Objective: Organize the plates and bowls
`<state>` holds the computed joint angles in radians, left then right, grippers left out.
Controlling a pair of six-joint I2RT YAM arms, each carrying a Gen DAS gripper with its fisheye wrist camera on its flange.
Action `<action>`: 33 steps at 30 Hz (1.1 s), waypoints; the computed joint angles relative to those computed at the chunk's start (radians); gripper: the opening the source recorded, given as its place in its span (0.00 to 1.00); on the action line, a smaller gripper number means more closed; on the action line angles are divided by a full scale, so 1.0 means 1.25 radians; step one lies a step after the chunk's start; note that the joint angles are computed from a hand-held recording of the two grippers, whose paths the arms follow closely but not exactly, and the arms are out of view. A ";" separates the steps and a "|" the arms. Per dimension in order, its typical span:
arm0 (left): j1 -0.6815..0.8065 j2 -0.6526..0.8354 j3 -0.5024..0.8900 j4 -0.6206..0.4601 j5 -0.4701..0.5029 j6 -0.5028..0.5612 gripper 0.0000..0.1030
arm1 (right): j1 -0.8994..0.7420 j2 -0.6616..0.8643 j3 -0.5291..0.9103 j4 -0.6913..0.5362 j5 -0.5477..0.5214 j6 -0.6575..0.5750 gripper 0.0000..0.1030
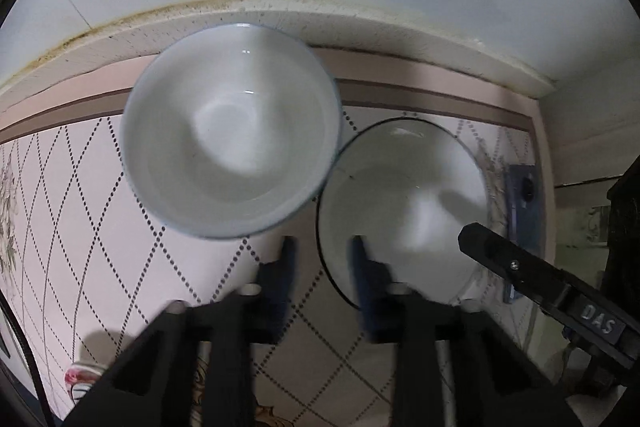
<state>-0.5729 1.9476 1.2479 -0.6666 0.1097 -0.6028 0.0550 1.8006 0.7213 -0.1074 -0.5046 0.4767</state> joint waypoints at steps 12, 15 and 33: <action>-0.027 -0.003 0.004 0.021 -0.054 0.022 0.06 | 0.061 0.022 -0.013 0.048 0.087 0.001 0.16; -0.047 -0.051 -0.025 0.021 -0.072 0.030 0.06 | 0.081 -0.009 -0.039 0.049 0.101 0.018 0.16; -0.216 -0.447 -0.218 -0.084 -0.094 -0.020 0.07 | 0.188 -0.726 -0.300 -0.322 0.172 0.123 0.16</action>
<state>-0.8425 1.3888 0.9752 -0.7718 -0.0081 -0.6272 0.2903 0.8928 0.3464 -0.5100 -0.2900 0.6311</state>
